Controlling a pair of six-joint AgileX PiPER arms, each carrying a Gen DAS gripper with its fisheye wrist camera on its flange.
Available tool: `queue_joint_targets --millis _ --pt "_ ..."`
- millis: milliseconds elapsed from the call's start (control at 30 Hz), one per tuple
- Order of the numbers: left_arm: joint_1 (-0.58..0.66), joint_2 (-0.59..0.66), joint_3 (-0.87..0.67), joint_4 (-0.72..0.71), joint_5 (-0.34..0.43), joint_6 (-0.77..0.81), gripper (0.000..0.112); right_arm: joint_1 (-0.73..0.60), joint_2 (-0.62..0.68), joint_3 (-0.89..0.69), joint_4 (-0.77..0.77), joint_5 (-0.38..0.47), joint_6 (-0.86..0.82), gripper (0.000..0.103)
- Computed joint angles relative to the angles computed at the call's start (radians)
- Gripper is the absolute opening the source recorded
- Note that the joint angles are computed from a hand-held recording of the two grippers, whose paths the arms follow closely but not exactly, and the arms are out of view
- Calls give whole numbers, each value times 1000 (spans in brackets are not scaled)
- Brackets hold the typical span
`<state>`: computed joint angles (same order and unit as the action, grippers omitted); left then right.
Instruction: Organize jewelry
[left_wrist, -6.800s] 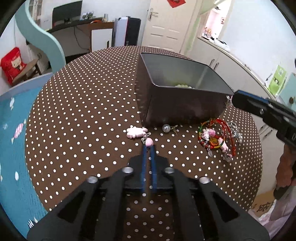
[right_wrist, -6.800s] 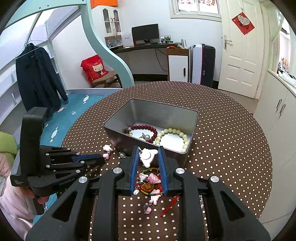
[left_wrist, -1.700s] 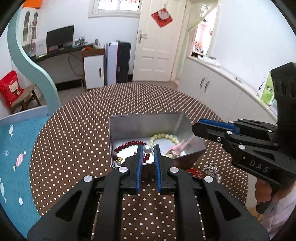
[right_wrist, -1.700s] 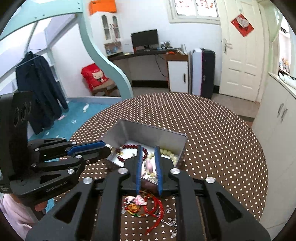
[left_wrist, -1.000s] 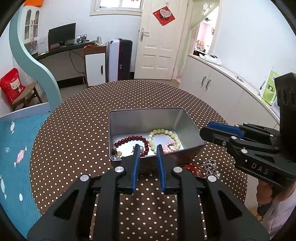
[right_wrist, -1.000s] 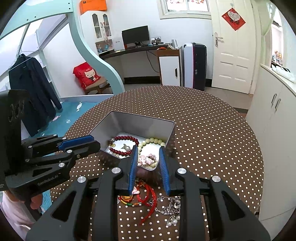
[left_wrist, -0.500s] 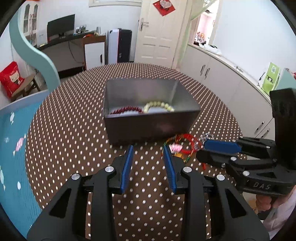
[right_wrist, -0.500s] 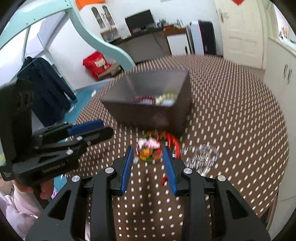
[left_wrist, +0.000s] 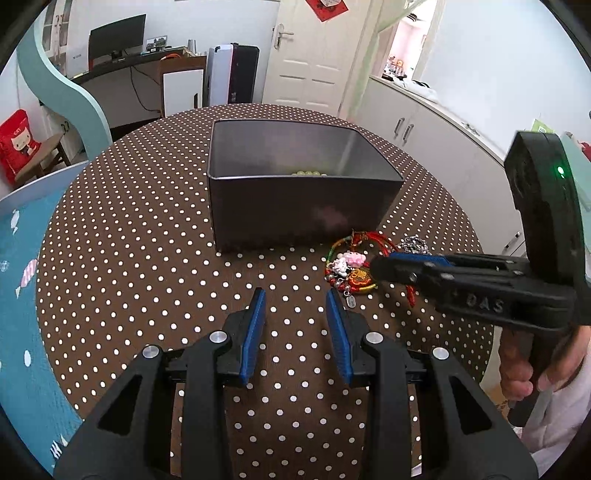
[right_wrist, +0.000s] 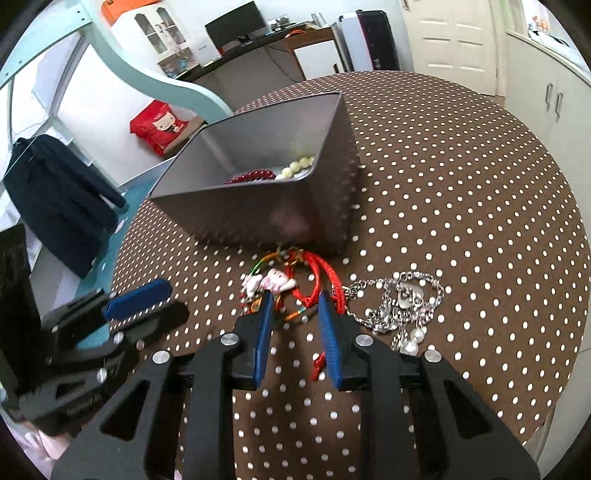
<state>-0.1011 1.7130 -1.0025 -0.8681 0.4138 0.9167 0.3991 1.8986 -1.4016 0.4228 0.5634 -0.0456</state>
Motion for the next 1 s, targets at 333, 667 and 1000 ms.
queue_joint_targets --millis 333,667,1000 --pt "50 9 12 -70 33 78 34 10 -19 4 -72 -29 57 3" --pt "103 -9 24 -154 75 175 34 27 -178 46 -135 -84 49 2" --pt "24 49 -54 -109 92 158 34 -25 -275 165 -138 -156 47 2"
